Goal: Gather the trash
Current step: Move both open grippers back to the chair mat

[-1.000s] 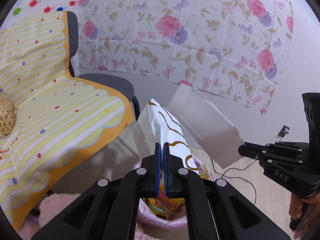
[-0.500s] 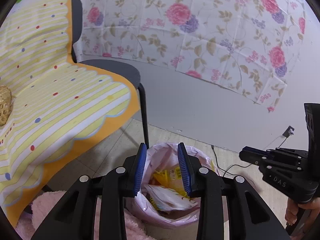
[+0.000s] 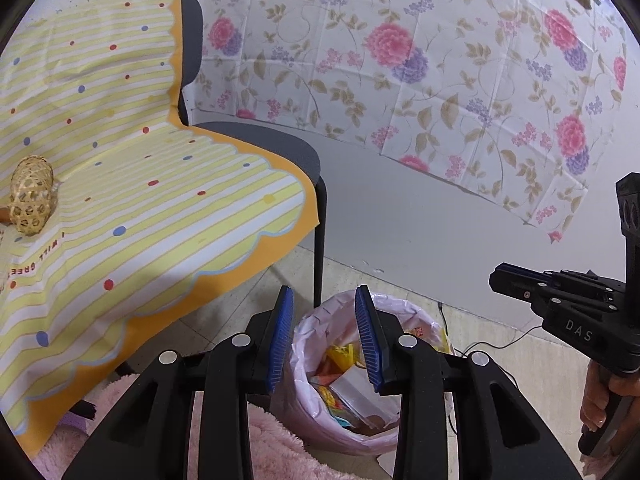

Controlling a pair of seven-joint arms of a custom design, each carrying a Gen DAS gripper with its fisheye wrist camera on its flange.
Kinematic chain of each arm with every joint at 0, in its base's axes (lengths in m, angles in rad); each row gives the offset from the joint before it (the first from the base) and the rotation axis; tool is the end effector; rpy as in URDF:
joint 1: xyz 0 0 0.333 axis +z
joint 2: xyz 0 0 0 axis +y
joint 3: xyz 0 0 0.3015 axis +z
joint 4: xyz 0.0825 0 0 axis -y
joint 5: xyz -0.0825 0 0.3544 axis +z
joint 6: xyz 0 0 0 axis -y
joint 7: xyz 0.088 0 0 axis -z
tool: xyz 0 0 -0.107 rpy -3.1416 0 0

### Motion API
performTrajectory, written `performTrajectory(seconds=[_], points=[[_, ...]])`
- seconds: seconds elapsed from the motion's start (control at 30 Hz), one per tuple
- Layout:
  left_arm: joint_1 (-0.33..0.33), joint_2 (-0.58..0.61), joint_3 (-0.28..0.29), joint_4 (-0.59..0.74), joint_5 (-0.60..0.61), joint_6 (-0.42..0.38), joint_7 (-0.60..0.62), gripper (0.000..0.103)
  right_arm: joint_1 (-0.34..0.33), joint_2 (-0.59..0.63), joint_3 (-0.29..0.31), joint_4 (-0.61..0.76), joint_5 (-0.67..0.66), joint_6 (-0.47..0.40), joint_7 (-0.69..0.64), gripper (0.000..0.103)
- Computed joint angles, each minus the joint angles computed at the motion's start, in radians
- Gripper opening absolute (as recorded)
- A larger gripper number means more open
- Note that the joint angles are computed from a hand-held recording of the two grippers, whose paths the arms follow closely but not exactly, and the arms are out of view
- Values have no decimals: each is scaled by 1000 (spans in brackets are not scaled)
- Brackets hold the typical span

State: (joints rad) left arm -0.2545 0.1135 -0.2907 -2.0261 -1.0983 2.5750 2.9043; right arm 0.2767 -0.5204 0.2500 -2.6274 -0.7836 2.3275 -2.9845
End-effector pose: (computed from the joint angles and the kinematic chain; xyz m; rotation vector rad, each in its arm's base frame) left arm 0.5048 -0.2835 0.4364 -0.7480 2.7076 -1.3108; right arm 0.3356 0.1821 0.4402 -1.0814 2.3758 -0.8830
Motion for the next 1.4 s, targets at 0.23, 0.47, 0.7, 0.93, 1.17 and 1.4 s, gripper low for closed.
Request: performTrajectory(seconds=[0.23,0.47,0.7,0.93,1.17,1.4], points=[[7,15,11,22,20,53,-41,48,-17,54,-18,35,-34,72,-19,6],[22,45,15,53,129,165,-169,48,-40,162,-35,134,-108,157,-77,6],[68,69,16,94,175,226,-237,58,-44,294,-66,283,-171,226,-159,11],[109,103,43,142,288,277,-370,61,-7,477,-110,498,-180,280,-291,28],[150,138,86,203,476,311,-576,64,47,640,-166,701,-118,320,-444,29],[190,198,112,303,602,314,-719,75,98,815,-213,944,-14,319,-635,50]])
